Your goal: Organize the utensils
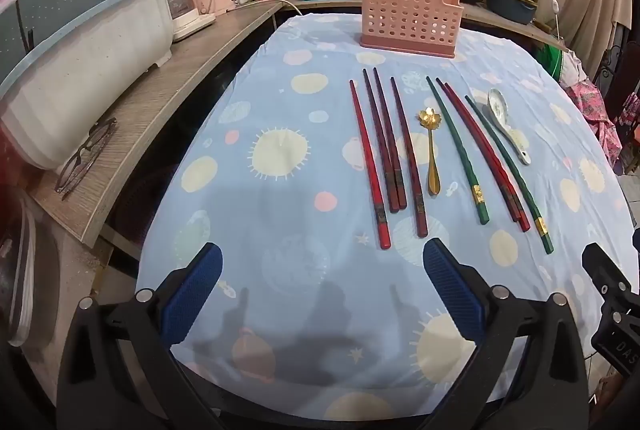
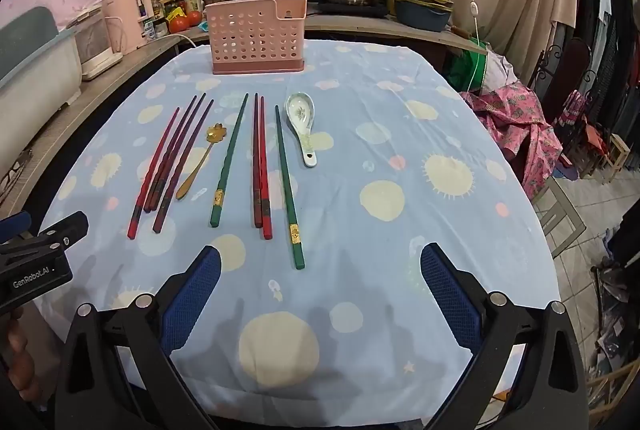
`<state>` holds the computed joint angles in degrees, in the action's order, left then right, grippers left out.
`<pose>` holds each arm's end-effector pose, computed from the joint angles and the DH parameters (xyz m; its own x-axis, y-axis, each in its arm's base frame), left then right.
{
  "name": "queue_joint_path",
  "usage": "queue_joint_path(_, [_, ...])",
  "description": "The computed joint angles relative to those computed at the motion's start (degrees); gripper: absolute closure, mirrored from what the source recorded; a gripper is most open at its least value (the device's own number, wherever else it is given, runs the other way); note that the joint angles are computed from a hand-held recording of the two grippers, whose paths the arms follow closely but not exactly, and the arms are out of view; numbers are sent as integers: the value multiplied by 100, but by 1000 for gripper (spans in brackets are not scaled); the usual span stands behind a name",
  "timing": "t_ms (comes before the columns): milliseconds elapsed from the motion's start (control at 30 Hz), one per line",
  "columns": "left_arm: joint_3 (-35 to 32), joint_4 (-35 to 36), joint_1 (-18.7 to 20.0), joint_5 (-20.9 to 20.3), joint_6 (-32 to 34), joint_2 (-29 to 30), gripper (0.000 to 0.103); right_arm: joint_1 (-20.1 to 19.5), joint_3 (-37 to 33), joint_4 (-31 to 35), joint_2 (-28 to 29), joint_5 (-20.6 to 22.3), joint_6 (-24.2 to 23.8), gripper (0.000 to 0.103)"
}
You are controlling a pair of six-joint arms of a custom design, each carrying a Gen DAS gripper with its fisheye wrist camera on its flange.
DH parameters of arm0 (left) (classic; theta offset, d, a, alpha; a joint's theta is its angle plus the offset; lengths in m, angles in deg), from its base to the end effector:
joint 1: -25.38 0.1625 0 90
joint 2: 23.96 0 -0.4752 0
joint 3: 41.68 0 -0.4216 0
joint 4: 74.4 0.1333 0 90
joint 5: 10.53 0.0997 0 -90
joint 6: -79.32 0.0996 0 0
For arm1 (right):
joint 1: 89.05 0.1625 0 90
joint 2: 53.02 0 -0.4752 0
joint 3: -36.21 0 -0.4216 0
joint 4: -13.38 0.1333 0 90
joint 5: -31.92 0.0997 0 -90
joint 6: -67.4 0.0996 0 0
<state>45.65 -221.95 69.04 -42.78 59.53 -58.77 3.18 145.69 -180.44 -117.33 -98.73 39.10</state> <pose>-0.3929 -0.6756 0.0550 -0.6411 0.0822 -0.7630 0.5352 0.7605 -0.3677 0.0925 -0.6165 0.3376 -0.6770 0.2170 0.7033 -0.3875 0.7073 -0.5913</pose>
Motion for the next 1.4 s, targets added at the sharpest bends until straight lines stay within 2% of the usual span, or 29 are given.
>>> queue_joint_path(1400, [29, 217, -7, -43, -172, -38, 7, 31, 34, 22, -35, -35, 30, 7])
